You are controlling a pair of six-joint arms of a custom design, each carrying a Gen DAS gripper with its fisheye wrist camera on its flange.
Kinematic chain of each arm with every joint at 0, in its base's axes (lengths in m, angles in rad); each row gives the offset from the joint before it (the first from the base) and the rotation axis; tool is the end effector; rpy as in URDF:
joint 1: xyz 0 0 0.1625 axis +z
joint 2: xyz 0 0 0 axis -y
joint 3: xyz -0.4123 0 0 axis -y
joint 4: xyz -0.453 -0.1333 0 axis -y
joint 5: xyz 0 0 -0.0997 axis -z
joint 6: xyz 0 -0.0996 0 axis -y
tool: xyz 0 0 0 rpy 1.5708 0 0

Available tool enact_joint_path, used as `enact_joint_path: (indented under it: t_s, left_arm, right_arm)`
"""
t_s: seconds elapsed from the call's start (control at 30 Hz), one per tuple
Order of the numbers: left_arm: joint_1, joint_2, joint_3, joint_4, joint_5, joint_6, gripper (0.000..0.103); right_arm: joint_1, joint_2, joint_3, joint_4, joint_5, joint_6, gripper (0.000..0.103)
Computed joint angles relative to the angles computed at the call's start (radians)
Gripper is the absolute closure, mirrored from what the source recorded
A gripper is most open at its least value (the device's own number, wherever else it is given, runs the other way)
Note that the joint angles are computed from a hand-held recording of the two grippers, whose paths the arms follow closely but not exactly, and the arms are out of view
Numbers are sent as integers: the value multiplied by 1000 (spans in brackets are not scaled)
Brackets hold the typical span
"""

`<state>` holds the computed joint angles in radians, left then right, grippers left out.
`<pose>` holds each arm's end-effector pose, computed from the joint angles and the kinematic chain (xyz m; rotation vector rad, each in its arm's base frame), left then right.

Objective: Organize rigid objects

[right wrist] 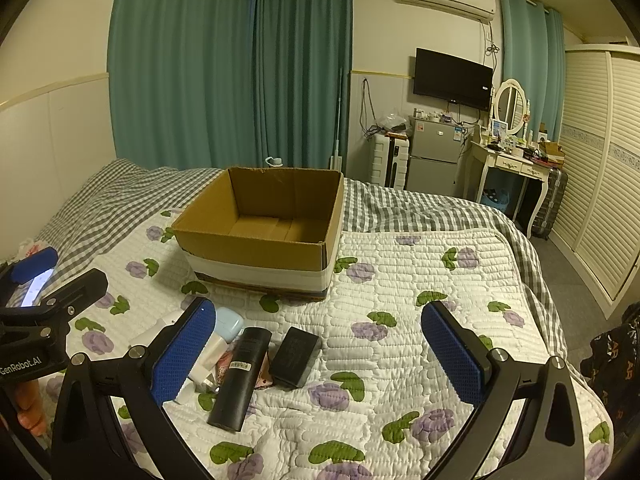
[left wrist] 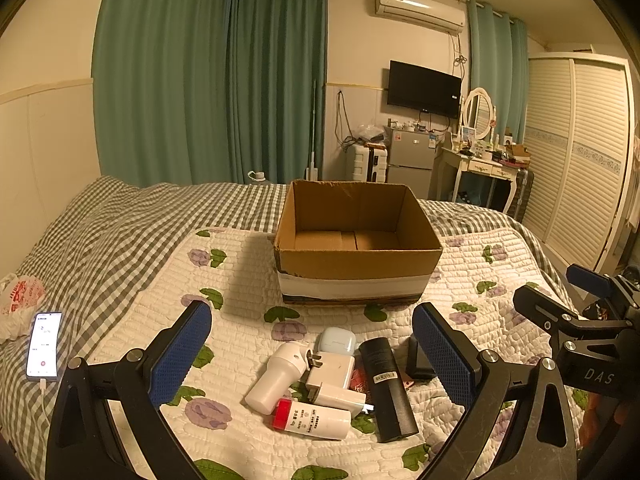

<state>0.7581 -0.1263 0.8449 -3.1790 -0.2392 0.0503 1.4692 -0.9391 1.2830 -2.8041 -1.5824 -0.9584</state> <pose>-0.4453 -0.7385 -0.0212 0.1409 1.9199 -1.3245 0.0493 -0.8193 0.3572 1.0298 -2.2715 1.0181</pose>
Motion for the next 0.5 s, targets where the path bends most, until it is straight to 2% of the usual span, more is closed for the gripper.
enact_joint_path:
  t_s: [0.5]
  left_arm:
    - [-2,-4,6,-10,-2,8,1]
  right_arm:
    - [3,1,-5,5,-2,1,0]
